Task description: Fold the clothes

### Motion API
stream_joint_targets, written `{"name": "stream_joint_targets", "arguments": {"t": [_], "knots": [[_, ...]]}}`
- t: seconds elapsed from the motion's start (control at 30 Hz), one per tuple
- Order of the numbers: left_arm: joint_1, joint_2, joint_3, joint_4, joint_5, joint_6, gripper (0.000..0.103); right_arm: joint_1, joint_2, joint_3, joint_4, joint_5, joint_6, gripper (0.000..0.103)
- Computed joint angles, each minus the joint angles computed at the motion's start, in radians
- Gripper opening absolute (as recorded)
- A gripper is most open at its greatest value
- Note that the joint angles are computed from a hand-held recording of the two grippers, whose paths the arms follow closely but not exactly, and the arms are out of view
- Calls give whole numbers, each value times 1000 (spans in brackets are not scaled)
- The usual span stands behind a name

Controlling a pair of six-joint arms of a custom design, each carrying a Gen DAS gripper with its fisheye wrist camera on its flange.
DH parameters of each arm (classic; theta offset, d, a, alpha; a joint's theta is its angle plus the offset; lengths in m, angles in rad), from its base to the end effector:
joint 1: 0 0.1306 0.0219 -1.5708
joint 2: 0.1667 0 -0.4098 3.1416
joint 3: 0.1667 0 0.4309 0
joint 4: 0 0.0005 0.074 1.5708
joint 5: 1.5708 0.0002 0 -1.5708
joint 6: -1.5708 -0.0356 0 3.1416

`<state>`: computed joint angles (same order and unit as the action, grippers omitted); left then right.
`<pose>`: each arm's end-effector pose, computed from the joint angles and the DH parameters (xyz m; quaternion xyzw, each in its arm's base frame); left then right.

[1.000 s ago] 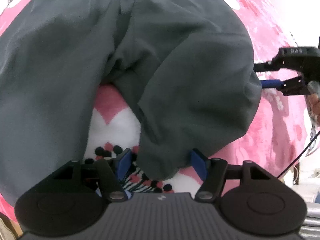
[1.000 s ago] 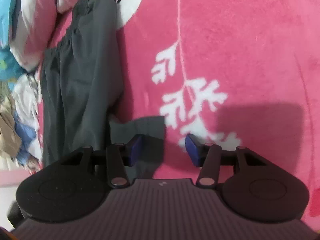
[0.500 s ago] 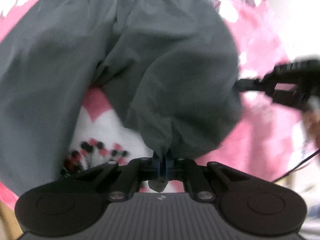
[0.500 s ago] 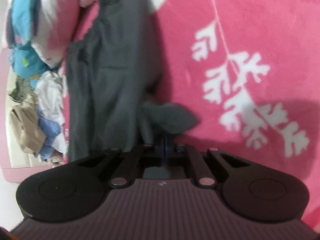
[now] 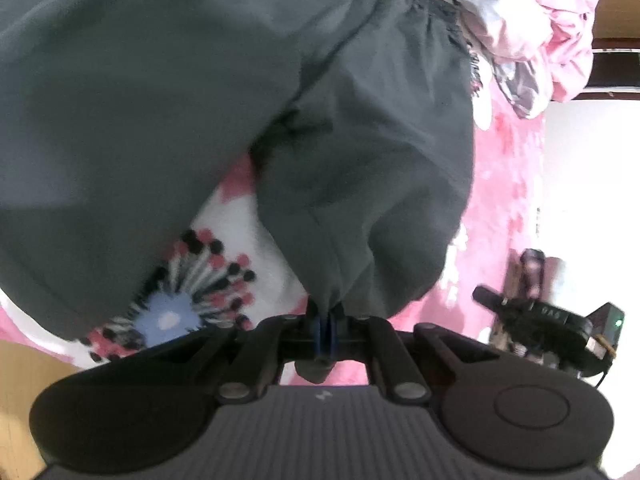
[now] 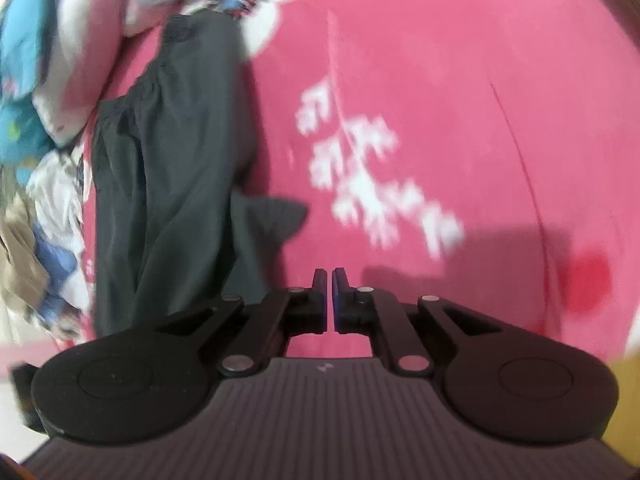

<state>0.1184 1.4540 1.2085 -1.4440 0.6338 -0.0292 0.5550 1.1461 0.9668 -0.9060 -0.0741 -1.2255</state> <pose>0.4474 0.0315 0.3332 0.0607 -0.9468 0.3144 0.0333 0.3323 0.2085 0.3530 0.3107 0.9189 0.2093 0.1232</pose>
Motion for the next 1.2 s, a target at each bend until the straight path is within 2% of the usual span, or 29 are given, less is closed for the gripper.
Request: {"name": "stream_joint_targets", "arguments": {"t": [0.03,0.1,0.17,0.23,0.33,0.43,0.5,0.57,0.63,0.7,0.8,0.83,0.87,1.03,1.1,1.2], "knots": [[8,-3,3,-4,-7,-2,5,-10,14,-2,23,-2,58,5],[8,-5,-6,18,-16,14,5,-29,46,-3,67,-5,173,16],[8,-2,-10,36,-28,28,5,-41,94,8,107,4,288,36],[15,10,-5,47,-36,37,5,-54,136,25,134,-3,386,42],[17,13,-5,60,-51,51,5,-71,187,50,153,-65,519,43],[23,26,-11,78,-58,72,5,-79,215,65,141,-149,602,43],[29,35,-18,90,-58,92,5,-81,216,66,132,-161,619,35],[35,42,-25,100,-54,115,5,-89,213,66,125,-186,620,7],[40,49,-32,110,-51,137,5,-104,198,54,147,-256,587,4],[42,48,-35,115,-49,143,5,-96,181,52,139,-253,592,4],[42,50,-38,114,-53,147,6,-86,168,43,127,-242,583,9],[40,53,-40,115,-51,153,6,-87,173,41,124,-248,575,15],[39,56,-41,115,-49,160,8,-90,179,36,125,-261,562,26],[57,50,-58,131,-23,196,33,-111,159,-6,201,-320,479,42],[59,39,-66,133,-11,193,47,-114,149,-18,218,-325,453,44],[42,23,-74,140,-16,167,53,-108,147,-22,225,-309,444,45]]}}
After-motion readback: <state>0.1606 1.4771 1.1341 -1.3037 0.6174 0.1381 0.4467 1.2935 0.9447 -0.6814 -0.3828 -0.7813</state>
